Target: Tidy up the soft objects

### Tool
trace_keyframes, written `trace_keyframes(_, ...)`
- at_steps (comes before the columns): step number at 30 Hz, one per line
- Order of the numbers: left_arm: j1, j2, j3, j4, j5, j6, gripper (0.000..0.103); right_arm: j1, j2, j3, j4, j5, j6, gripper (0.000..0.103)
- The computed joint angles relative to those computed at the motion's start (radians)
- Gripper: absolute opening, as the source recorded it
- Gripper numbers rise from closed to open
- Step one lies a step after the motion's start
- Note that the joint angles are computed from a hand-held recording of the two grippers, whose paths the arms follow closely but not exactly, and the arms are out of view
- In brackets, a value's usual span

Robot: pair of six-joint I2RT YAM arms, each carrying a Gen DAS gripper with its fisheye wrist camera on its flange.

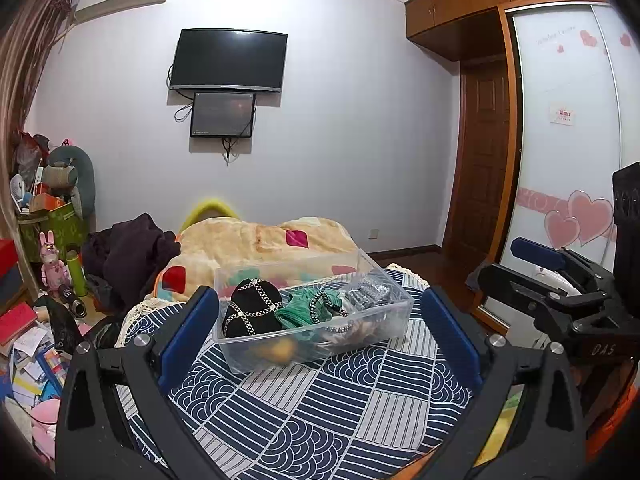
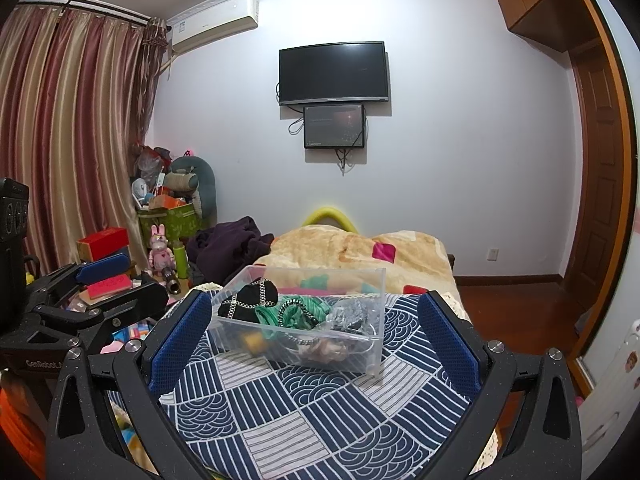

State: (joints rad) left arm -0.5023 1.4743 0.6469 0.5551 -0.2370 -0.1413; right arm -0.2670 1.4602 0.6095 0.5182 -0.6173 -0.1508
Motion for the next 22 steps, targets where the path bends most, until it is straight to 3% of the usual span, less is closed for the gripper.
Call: trace_keyframes(22, 0.016, 0.004, 0.025, -0.041, 0.046, -0.013, 0.102, 0.01, 0.015, 0.003, 0.003, 0.003, -0.007, 0.103)
